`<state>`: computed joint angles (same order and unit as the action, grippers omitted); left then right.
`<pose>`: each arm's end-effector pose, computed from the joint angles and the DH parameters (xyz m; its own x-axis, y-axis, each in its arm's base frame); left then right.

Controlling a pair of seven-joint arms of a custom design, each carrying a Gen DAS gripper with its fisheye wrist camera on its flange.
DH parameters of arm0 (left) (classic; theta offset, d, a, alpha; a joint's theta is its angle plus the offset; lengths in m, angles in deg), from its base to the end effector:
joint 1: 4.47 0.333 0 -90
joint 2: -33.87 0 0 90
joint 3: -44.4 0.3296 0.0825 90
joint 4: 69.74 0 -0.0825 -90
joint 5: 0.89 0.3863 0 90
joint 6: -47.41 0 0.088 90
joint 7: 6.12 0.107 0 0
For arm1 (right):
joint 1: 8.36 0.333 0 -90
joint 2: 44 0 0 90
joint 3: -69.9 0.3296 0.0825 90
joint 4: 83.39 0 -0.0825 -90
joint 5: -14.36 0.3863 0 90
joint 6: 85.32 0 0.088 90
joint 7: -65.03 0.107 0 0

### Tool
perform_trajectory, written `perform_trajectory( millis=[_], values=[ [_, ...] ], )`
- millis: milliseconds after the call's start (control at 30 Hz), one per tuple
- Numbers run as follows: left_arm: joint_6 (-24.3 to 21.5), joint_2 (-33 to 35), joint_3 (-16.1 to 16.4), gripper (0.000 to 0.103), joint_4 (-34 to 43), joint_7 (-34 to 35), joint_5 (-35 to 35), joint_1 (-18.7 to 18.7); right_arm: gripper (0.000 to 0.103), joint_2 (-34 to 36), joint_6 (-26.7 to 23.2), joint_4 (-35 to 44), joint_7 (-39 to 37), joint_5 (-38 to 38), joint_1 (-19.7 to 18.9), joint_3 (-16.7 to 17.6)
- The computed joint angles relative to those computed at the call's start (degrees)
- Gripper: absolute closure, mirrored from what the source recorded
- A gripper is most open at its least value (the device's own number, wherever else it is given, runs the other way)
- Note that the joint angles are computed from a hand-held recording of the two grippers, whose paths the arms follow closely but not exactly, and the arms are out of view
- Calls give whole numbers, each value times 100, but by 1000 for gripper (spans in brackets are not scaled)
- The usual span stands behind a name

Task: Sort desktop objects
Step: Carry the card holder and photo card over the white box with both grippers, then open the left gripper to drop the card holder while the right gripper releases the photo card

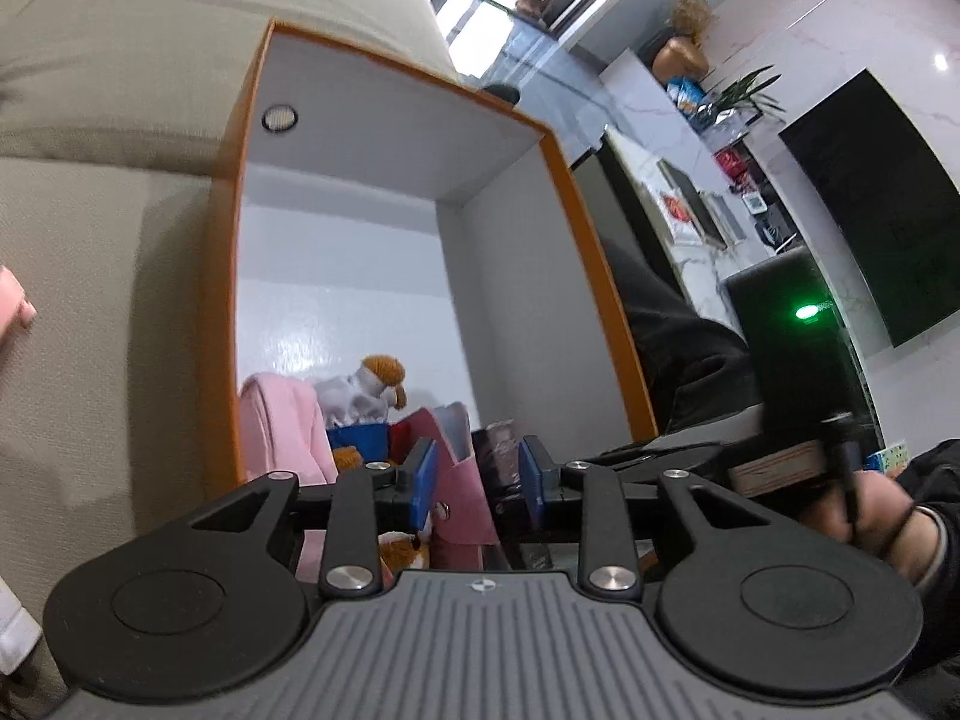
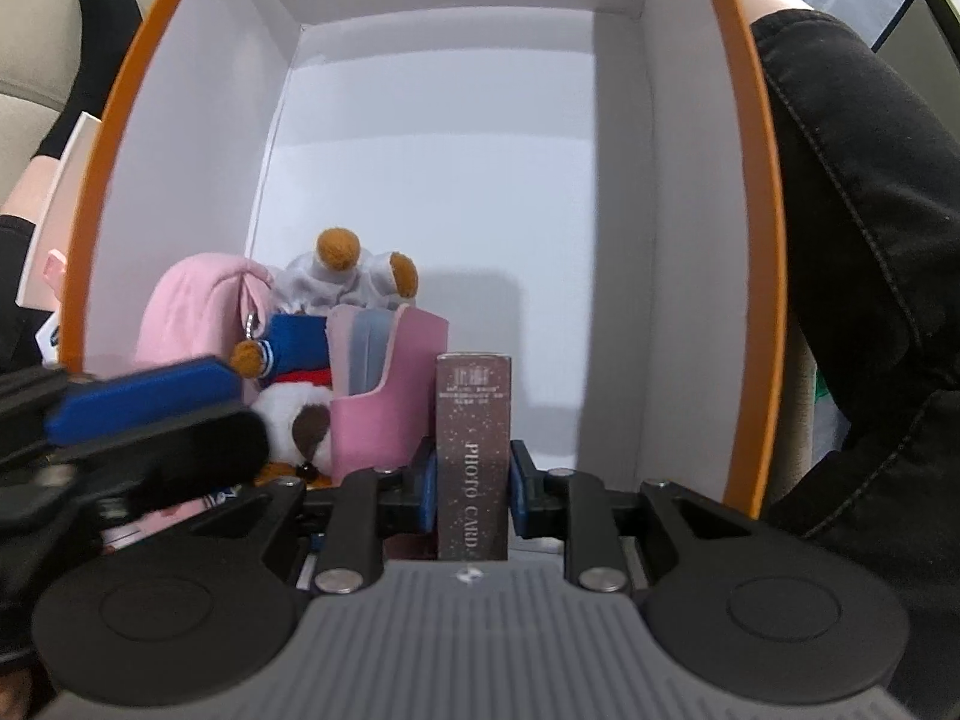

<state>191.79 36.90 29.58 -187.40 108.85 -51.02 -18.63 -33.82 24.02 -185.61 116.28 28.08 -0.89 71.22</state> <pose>0.5256 -0.2807 0.4670 -0.3787 -0.7473 0.5461 -0.8978 0.1533 -0.4129 0.6013 0.1095 0.4623 0.6687 -0.7123 -0.2132 -0.7395 -0.6670 -0.0911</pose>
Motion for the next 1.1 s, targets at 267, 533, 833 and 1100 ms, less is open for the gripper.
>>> perform_trajectory(
  millis=[267, 533, 833, 1100],
  values=[
    [352, -353, 64, 70, -279, 53, -70, -74, 76, 47, -395, 196, -35, -226, 23, 7],
    [545, -613, 182, 70, -467, 148, -227, -152, 70, -322, -345, -102, -491, -214, -2, -28],
    [774, -823, 300, 70, -682, -2, -204, -204, 78, -170, -756, 97, -133, 39, -124, -127],
    [898, -935, 378, 70, -811, -71, -163, -235, 76, -107, -913, 187, -225, 154, -236, -120]
  ],
)
